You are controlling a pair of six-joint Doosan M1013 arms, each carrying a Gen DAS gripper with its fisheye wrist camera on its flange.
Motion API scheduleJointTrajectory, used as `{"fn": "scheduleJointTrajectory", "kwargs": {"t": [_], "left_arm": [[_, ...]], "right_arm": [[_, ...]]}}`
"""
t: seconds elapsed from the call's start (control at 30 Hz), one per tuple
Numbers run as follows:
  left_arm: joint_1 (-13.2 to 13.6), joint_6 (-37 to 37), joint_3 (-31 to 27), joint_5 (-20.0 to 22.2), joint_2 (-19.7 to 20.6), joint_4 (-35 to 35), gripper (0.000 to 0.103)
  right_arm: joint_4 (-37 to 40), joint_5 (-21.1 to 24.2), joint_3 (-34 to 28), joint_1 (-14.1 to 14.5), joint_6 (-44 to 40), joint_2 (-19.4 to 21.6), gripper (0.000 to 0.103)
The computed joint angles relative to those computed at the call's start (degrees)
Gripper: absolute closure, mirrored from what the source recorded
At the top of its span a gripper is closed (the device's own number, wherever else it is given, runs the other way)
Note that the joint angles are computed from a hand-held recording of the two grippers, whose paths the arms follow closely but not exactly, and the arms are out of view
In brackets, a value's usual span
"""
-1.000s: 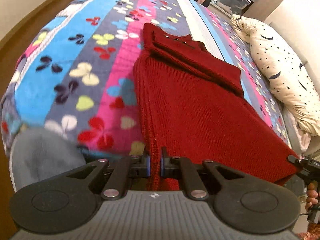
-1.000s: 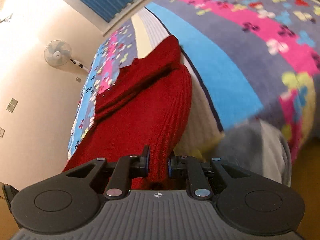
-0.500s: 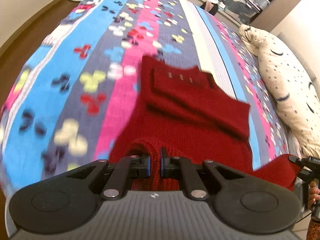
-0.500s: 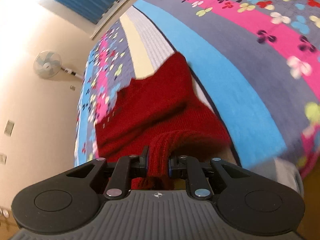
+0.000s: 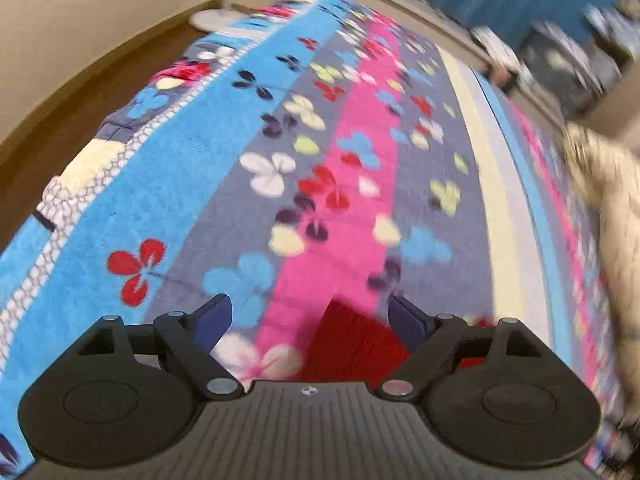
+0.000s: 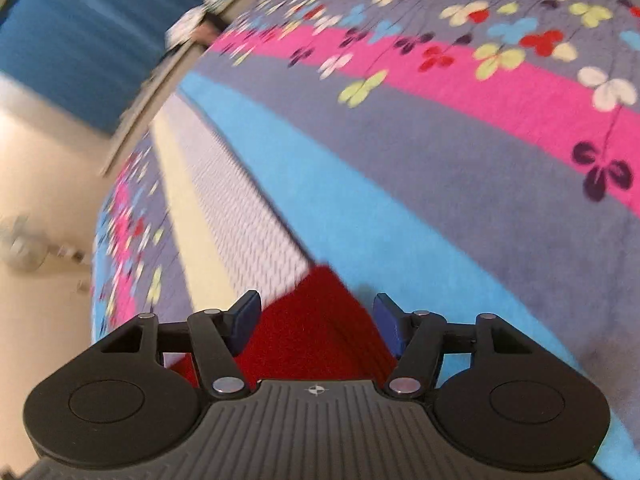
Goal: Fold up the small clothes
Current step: 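Fold the hem with both grippers over toward the collar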
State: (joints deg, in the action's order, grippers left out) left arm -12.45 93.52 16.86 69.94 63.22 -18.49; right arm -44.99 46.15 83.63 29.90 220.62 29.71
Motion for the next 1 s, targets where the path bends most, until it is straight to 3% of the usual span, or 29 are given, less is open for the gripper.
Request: {"fn": "scheduleJointTrajectory", "kwargs": {"t": [0.13, 0.33, 0.4, 0.47, 0.57, 0.6, 0.63, 0.67, 0.7, 0.73, 0.87, 1.0], "left_arm": [[-0.7, 8.8, 11.3, -4.5, -4.8, 2.4, 0.014], [-2.4, 19.4, 19.5, -10.7, -8.3, 3.0, 0.014], [-3.4, 19.7, 19.3, -12.2, -7.8, 4.9, 0.014], [-4.1, 18.3, 15.9, -9.7, -5.7, 6.6, 0.019], [-4.8, 16.5, 10.4, -5.1, -2.3, 8.9, 0.031], [-4.7, 16.0, 8.8, -3.8, -1.3, 8.6, 0.042], [-4.6, 15.4, 7.7, -3.1, -0.7, 7.6, 0.061], [-4.6, 14.8, 7.4, -3.1, -0.6, 7.5, 0.069], [-4.6, 15.1, 8.9, -4.8, -1.4, 8.0, 0.088], [-4.5, 16.2, 9.7, -5.5, -2.0, 7.4, 0.09], [-3.5, 18.1, 13.8, -9.1, -5.4, 3.2, 0.091], [-2.1, 16.8, 14.4, -11.6, -6.6, -0.1, 0.092]], "right_arm": [[0.1, 3.3, -1.7, 1.4, -7.7, 1.8, 0.038], [-1.1, 4.5, -4.8, 1.4, -11.7, 4.0, 0.038], [-0.8, 5.1, -5.9, 1.3, -14.3, 4.7, 0.038], [-0.1, 5.3, -6.9, 1.0, -16.3, 5.4, 0.038], [2.3, 5.6, -8.5, 0.3, -20.1, 6.8, 0.037], [3.4, 6.1, -9.2, 0.1, -22.1, 7.3, 0.037], [3.8, 7.5, -10.2, 0.2, -24.6, 8.0, 0.051], [3.7, 9.7, -11.3, 0.3, -27.4, 8.8, 0.061], [3.8, 11.5, -12.0, 0.4, -29.1, 9.2, 0.078], [3.2, 11.7, -11.5, 0.4, -28.0, 8.9, 0.093], [-2.8, 9.8, -7.8, 1.3, -19.9, 6.0, 0.095], [-8.3, 12.0, -6.4, 2.4, -14.6, 4.2, 0.096]]}}
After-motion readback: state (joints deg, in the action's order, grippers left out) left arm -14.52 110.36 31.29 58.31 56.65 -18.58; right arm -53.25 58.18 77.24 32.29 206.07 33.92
